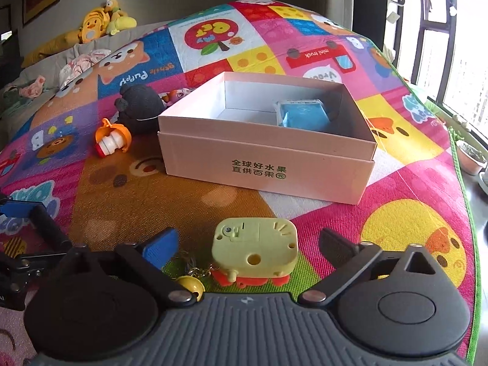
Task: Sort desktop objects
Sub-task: 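Lower the yellow-green toy into the box and open the right gripper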
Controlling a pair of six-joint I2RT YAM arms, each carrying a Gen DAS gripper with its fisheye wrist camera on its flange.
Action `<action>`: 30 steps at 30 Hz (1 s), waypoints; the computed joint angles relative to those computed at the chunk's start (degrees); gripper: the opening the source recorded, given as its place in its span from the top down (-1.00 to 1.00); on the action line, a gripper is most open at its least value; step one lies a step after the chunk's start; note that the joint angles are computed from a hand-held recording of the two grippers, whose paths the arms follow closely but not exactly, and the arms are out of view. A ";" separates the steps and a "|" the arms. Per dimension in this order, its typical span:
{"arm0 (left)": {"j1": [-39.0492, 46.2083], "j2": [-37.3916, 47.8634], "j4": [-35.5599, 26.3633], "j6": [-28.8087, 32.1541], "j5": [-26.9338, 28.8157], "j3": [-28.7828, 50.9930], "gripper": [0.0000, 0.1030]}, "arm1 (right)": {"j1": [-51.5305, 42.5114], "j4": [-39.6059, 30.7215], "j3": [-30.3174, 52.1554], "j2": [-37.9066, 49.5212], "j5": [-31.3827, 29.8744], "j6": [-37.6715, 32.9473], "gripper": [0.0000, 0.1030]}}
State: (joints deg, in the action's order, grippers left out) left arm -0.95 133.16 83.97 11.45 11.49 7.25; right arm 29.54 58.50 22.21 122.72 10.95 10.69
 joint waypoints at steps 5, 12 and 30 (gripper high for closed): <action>-2.19 0.42 2.47 -0.10 -2.49 -1.03 -0.57 | 0.17 -1.54 -1.15 -1.97 -0.89 -2.08 -0.08; -9.32 -21.37 -8.91 -1.38 -5.53 1.31 -0.57 | -3.81 -3.64 -10.12 -25.84 -3.79 -9.63 -0.08; -6.52 -9.70 -11.10 -4.56 -5.32 14.22 -0.88 | -10.99 -25.01 22.39 -16.59 -8.95 -8.34 -0.08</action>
